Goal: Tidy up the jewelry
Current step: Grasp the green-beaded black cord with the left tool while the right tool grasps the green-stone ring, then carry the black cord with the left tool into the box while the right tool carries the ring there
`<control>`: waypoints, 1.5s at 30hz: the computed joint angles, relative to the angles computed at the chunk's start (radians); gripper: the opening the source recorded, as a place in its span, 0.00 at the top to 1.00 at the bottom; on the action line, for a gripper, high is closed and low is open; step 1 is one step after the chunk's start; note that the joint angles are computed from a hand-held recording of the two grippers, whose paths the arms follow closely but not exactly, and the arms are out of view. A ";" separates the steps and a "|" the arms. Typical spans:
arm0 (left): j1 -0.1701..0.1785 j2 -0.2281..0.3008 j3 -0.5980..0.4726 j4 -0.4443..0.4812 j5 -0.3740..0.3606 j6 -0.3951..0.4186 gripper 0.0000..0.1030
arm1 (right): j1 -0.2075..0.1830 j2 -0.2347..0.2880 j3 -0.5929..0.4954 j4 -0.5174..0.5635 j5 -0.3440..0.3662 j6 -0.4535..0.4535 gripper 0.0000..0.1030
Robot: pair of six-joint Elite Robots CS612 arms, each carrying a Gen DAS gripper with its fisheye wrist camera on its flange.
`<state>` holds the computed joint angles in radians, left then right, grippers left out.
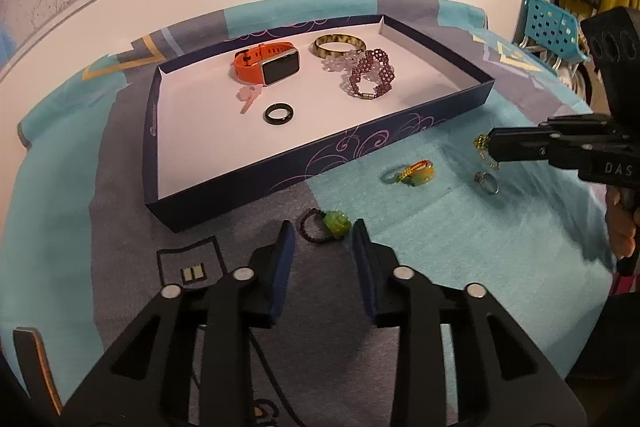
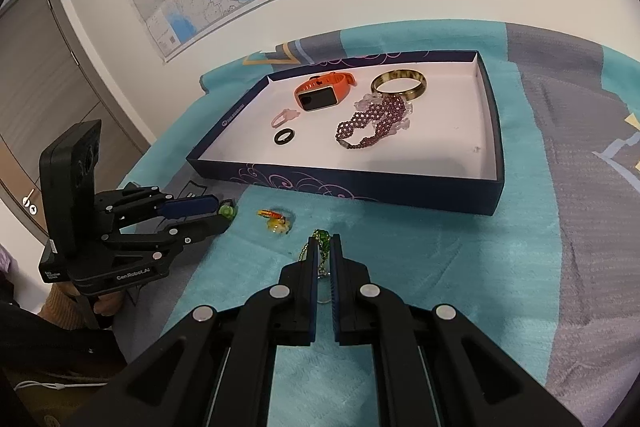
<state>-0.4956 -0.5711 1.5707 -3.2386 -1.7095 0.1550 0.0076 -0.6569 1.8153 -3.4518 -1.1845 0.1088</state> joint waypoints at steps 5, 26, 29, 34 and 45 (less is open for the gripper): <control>0.000 0.003 -0.009 0.012 -0.003 -0.006 0.74 | -0.001 0.000 0.000 0.001 0.003 0.000 0.96; -0.006 -0.021 0.035 -0.064 0.017 -0.021 0.76 | 0.004 0.002 -0.007 -0.029 0.006 0.006 0.96; -0.008 -0.026 0.042 -0.076 0.017 -0.021 0.76 | 0.004 0.001 -0.009 -0.032 0.009 0.004 0.96; -0.010 -0.032 0.048 -0.095 0.013 -0.019 0.76 | 0.006 0.001 -0.013 -0.038 0.012 0.004 0.96; -0.011 -0.038 0.052 -0.113 0.015 -0.021 0.76 | 0.009 0.001 -0.022 -0.043 0.014 0.001 0.96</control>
<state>-0.5061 -0.6090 1.6224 -3.3515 -1.6946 0.1336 0.0161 -0.6557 1.7937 -3.4945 -1.1701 0.1102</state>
